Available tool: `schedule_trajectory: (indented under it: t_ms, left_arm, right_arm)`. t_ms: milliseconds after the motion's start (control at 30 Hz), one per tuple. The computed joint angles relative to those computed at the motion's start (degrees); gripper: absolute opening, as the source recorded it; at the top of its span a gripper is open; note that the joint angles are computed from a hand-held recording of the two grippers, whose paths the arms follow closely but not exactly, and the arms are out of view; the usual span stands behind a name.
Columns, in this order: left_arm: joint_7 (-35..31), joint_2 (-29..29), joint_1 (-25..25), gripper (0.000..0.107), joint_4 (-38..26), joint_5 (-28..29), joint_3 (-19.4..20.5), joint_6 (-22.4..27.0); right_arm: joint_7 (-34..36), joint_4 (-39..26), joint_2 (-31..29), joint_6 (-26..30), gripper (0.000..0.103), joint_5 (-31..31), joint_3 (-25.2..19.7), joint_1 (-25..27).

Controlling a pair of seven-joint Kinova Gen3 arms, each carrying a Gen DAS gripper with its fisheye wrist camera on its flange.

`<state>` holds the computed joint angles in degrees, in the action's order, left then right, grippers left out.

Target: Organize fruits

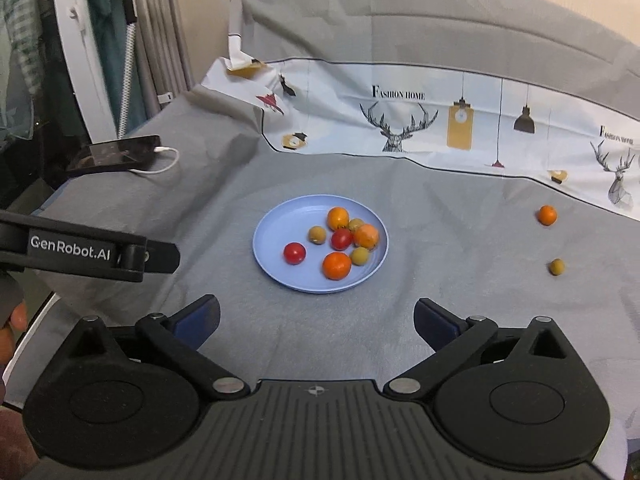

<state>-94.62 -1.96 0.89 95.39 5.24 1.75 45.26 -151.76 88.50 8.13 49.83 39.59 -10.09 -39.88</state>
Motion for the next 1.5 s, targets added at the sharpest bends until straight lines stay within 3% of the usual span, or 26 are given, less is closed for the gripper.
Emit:
schedule_trajectory:
  t_ms: [467, 1500]
  left_arm:
    - [-0.91, -5.68, 0.83, 0.103, 3.78, 0.58, -0.17, -1.74]
    - [-1.16, -4.3, 0.76, 0.103, 2.48, 0.54, -0.03, -0.35]
  right_arm:
    - [-7.42, 4.22, -4.25, 1.55, 0.102, 7.5, -3.76, -1.38]
    - [-6.25, 4.1, -4.16, 1.3, 0.102, 6.48, -4.09, -0.52]
